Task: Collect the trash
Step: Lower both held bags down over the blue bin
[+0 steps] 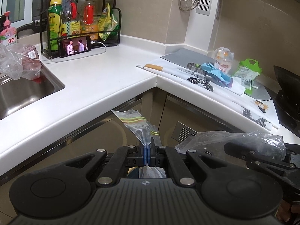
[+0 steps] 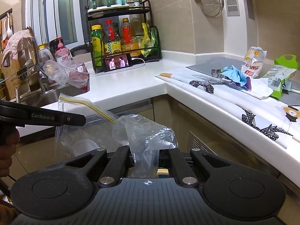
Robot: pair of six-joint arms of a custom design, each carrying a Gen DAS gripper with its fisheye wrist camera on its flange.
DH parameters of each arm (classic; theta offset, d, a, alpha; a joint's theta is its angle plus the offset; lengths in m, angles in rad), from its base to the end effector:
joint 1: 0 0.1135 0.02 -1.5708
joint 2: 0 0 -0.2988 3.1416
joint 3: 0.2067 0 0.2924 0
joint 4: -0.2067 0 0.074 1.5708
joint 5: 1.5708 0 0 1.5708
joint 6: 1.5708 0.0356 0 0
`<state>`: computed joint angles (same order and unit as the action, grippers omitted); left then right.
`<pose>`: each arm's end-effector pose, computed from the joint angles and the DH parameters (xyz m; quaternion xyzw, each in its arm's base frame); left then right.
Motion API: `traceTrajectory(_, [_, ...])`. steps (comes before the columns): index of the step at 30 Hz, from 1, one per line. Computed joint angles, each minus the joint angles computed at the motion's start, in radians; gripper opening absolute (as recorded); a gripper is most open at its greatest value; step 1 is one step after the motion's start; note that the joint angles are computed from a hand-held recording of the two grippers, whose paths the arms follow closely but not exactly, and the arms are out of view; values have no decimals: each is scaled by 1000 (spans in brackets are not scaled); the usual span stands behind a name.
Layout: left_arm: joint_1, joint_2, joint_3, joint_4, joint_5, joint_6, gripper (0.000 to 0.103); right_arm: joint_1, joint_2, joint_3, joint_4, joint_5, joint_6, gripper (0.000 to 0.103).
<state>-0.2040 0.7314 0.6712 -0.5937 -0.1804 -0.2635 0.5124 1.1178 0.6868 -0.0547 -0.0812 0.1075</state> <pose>0.1711 -0.0289 0.2894 -0.0664 0.8915 -0.0235 0.4475 0.2349 0.1354 0.2660 -0.1926 0.8340 0.1905 0.4807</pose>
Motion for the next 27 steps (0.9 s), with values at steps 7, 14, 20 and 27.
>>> traceTrajectory(7, [13, 66, 19, 29, -4, 13, 1, -23, 45, 22, 11, -26, -8, 5])
traceTrajectory(14, [64, 259, 60, 132, 50, 115, 1, -71, 183, 99, 9, -117, -7, 5])
traceTrajectory(20, [147, 512, 188, 164, 178, 253, 1, -122, 372, 279, -132, -198, -71, 5])
traceTrajectory(27, [170, 664, 321, 144, 176, 278, 1, -162, 532, 529, -343, -233, -124, 5])
